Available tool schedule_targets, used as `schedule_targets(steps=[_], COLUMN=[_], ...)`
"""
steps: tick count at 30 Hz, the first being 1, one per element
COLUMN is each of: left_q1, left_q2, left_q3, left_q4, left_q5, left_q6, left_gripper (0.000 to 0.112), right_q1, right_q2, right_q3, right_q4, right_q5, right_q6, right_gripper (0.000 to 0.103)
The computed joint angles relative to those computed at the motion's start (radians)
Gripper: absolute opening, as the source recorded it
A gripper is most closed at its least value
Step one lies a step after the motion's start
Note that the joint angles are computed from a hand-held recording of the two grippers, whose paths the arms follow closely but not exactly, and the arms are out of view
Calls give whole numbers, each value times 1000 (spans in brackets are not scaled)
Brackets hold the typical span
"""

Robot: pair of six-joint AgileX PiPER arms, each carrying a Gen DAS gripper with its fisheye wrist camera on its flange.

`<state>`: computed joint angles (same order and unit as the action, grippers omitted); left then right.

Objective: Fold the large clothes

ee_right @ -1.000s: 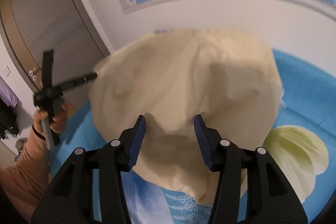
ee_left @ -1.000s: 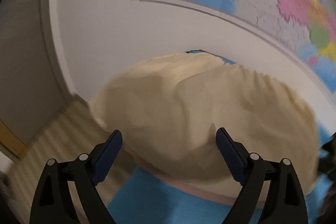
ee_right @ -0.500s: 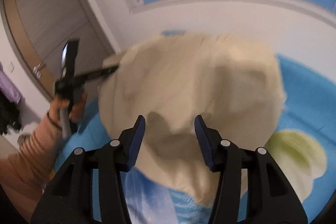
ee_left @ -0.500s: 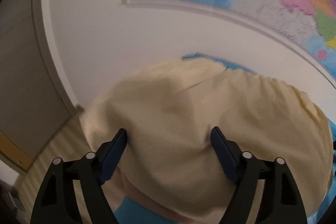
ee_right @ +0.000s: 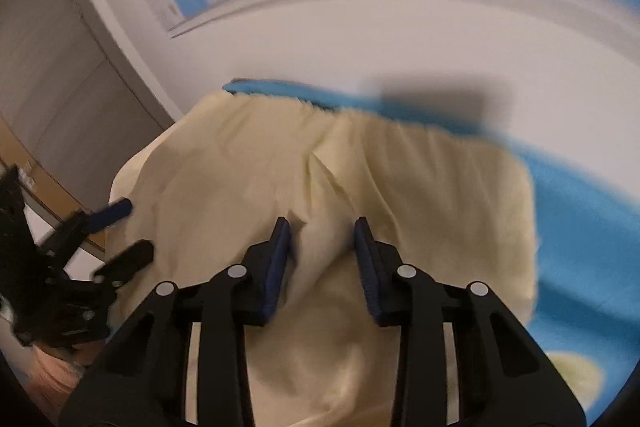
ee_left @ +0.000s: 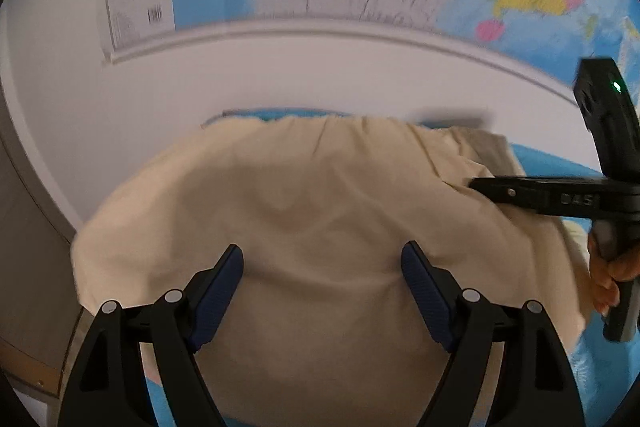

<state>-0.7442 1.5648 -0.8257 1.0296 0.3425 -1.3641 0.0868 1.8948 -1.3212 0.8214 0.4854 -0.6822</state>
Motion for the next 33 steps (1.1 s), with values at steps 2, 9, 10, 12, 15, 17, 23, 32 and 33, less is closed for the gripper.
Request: schedule_targets(steps=[2, 9, 10, 12, 15, 17, 23, 32, 33], left_q1=[-3, -69, -74, -82, -94, -110, -213, -346, -356], left_q2=[-12, -149, -146, -145, -113, -102, -152, -133, -133], left_q3=[10, 66, 65, 73, 91, 85, 105, 99, 98], left_q4=[10, -45, -45, -45, 51, 91, 143, 138, 137], left_q5=[3, 52, 53, 35, 38, 64, 170, 292, 305], left_q6=[-11, 36, 32, 31, -88, -151, -264, -374, -379], left_gripper=[81, 80, 80, 80, 82, 82, 82, 88, 88], right_q1=[-13, -70, -78, -72, -80, -105, -94, 58, 63], right_q2=[-42, -298, -316, -316, -292, -314, -476, -438, -440], right_q3=[58, 366, 404, 449, 502, 536, 663, 682, 682], right_q4=[56, 377, 399, 363, 433, 530, 673, 700, 722], right_q5=[-18, -32, -30, -41, -58, -33, -42, -211, -211], right_q6=[-62, -506, -541, -541, -619, -690, -842, -904, -915], right_gripper=[33, 41, 41, 40, 40, 40, 42, 57, 58])
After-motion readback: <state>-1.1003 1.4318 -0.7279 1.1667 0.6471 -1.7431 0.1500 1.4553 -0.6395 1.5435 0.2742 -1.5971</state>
